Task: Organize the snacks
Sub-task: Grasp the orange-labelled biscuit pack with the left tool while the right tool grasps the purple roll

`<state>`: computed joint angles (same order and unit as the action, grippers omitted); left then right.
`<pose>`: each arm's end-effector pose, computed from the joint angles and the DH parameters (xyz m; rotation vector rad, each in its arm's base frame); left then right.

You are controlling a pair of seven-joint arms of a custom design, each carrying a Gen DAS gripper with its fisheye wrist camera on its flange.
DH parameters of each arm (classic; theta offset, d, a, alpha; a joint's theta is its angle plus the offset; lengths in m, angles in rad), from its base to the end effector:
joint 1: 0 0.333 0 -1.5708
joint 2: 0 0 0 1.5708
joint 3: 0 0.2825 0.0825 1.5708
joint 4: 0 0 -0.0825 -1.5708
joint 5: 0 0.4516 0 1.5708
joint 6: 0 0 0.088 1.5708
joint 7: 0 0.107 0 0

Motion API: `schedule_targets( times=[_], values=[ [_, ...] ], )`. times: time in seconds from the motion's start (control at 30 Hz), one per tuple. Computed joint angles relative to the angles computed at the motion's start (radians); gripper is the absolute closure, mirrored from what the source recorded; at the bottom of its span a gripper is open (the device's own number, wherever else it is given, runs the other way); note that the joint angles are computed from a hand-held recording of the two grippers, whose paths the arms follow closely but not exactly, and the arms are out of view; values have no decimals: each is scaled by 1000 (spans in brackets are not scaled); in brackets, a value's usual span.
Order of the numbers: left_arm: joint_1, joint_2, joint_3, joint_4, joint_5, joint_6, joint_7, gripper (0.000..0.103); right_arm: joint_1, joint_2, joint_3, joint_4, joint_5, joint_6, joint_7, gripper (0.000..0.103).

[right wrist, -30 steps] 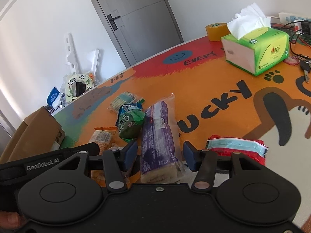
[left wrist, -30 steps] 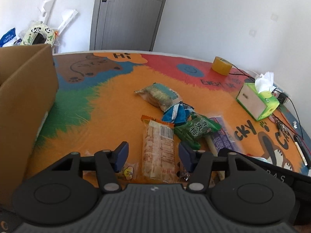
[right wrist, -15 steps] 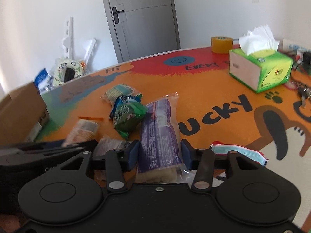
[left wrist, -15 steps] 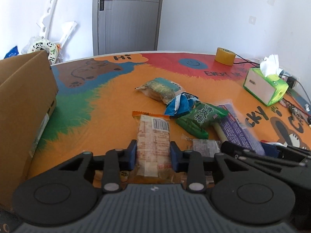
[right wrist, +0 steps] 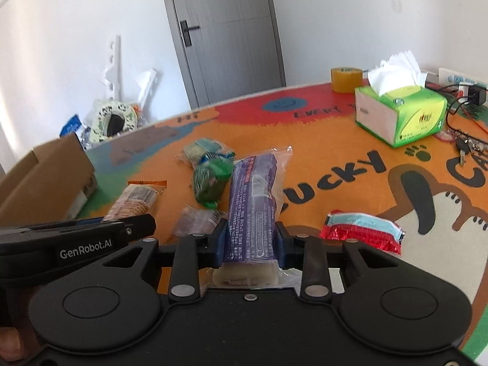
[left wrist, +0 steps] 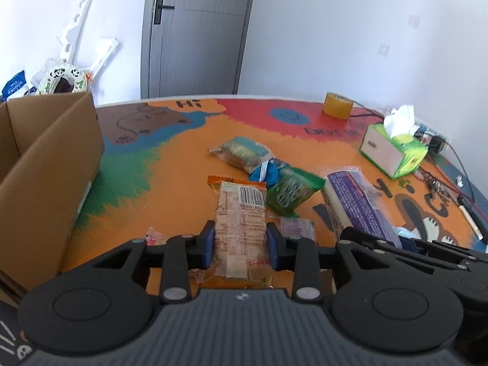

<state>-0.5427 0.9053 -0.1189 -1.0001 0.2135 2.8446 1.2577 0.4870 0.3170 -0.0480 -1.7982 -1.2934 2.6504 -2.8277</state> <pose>0.7017 -0.5051 0.3827 -1.3647 2.1223 -1.1938 0.6357 0.3295 0.3482 -1.2617 1.9107 -0.8144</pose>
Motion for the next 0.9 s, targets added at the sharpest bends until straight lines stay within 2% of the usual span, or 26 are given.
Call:
schedule_targets(
  times=[0.3,0.67,0.9],
  values=[
    [20,-139,8,-184,2,132,-27,70,0,-65,19,-38,-144,-28,157,72],
    [38,-256,35,-333,-4,241,-56,70,-13,-76,62,-7,-229,-36,194,72],
    [42,-315,62,-406,-12,289,-72,70,2,-47,61,45,-251,-27,187,72]
  ],
)
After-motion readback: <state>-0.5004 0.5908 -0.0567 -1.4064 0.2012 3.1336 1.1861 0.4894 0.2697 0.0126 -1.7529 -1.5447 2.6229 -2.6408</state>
